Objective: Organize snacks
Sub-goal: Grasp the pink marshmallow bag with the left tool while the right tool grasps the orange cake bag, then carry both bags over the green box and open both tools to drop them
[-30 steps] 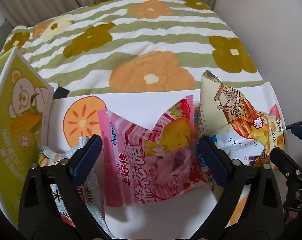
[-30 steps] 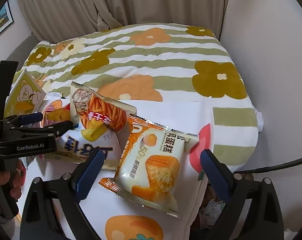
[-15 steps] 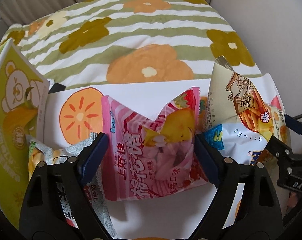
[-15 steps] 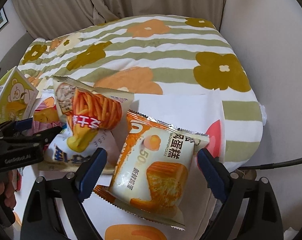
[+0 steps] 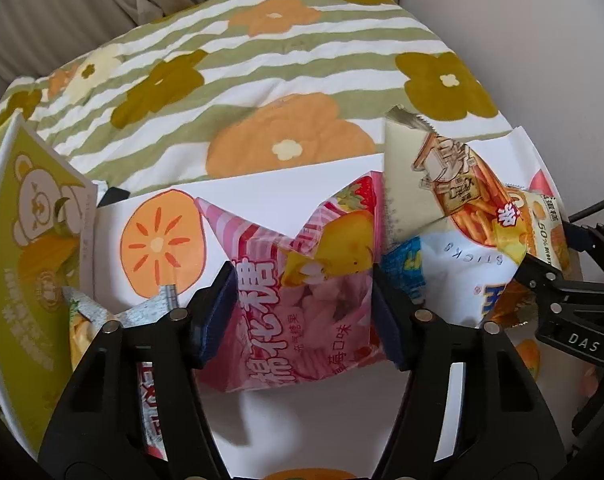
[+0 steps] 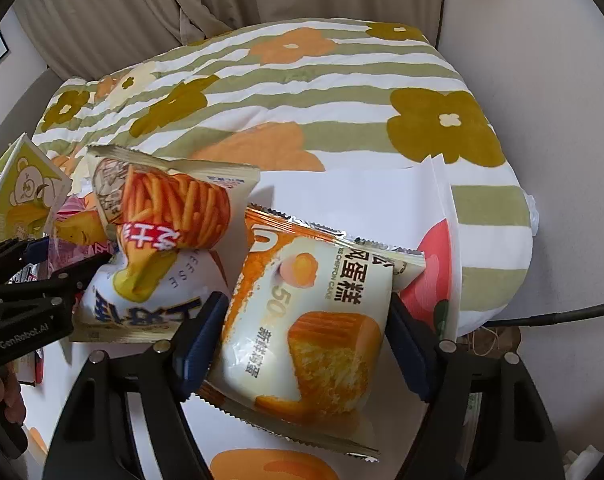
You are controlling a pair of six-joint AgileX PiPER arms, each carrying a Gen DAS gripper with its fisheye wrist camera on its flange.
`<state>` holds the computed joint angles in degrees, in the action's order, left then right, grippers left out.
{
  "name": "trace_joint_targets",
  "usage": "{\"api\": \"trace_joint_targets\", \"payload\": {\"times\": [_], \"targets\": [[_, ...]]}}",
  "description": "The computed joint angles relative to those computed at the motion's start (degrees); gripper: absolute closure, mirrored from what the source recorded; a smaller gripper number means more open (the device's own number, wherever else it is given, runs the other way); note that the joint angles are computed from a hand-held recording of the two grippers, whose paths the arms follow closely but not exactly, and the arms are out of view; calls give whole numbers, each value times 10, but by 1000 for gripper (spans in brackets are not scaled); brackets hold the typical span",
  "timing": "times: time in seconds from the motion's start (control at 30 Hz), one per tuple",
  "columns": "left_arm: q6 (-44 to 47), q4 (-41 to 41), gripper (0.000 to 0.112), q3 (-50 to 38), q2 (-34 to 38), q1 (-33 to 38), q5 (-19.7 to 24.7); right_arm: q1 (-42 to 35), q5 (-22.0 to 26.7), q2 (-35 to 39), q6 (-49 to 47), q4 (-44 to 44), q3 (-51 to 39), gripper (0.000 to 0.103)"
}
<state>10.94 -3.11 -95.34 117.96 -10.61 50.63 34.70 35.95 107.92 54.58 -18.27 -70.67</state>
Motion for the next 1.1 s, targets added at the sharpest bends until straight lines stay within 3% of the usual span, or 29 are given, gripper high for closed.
{"api": "trace_joint_targets", "payload": {"times": [0.23, 0.6, 0.87, 1.1], "targets": [[0, -4, 54, 13, -29, 6, -3, 6, -2, -8, 10, -7, 9, 41], [17, -35, 54, 45, -94, 13, -11, 25, 2, -57, 84, -55, 43, 43], [47, -89, 54, 65, -155, 28, -10, 63, 44, -106, 148, -112, 54, 43], [85, -148, 54, 51, -213, 62, 34, 100, 117, -142, 157, -130, 16, 43]]}}
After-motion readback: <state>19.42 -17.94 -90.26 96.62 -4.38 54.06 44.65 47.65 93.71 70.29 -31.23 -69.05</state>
